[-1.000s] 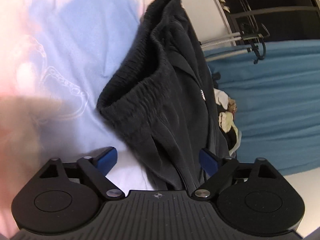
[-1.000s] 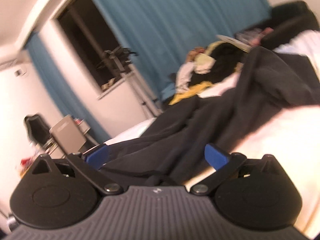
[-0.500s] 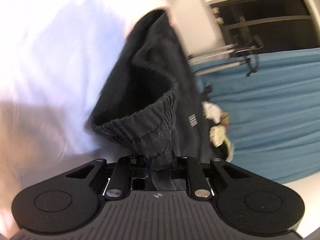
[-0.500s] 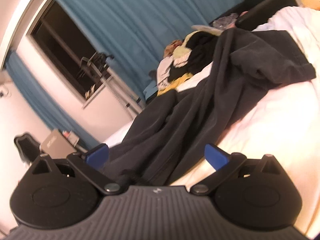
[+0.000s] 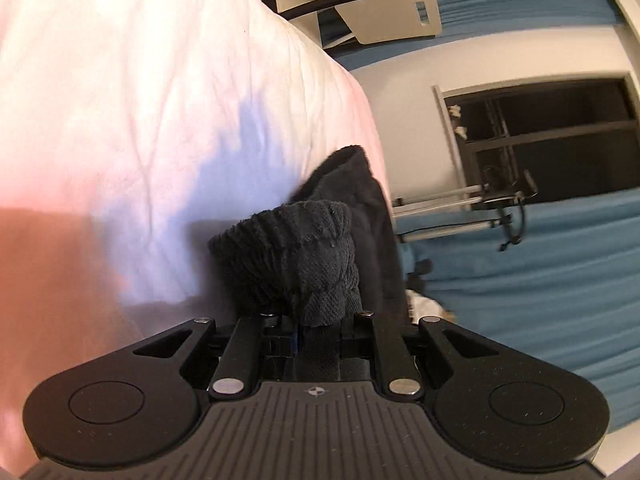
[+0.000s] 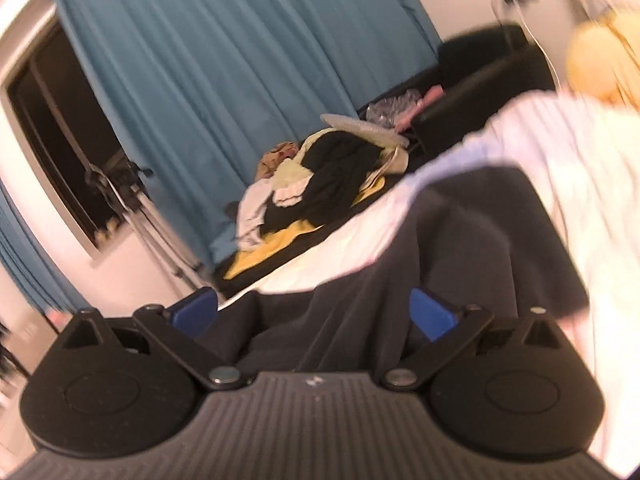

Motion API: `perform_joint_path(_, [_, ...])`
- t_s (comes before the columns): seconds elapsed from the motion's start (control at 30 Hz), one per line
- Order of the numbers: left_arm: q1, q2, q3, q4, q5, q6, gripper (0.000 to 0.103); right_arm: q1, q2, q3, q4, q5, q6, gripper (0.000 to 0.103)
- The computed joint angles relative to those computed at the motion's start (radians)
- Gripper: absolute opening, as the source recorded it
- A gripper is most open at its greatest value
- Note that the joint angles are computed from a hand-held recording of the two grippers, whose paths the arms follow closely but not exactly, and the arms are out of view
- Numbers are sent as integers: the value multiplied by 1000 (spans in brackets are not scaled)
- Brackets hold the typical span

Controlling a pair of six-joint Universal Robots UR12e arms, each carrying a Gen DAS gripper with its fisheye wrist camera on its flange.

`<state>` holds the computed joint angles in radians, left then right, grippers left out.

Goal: Fold clothes

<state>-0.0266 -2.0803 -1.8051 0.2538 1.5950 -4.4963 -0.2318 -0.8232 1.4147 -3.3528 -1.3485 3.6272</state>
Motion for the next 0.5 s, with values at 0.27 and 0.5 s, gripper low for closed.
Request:
perform_joint_path(0.27, [-2,-30,37,-45,19,116,19,69,182,-416,543,-288,-322,102])
perform_joint_path(0.5, [9,-60,60,-52,-20,107,19,80,260,-490,660,-473,-372,98])
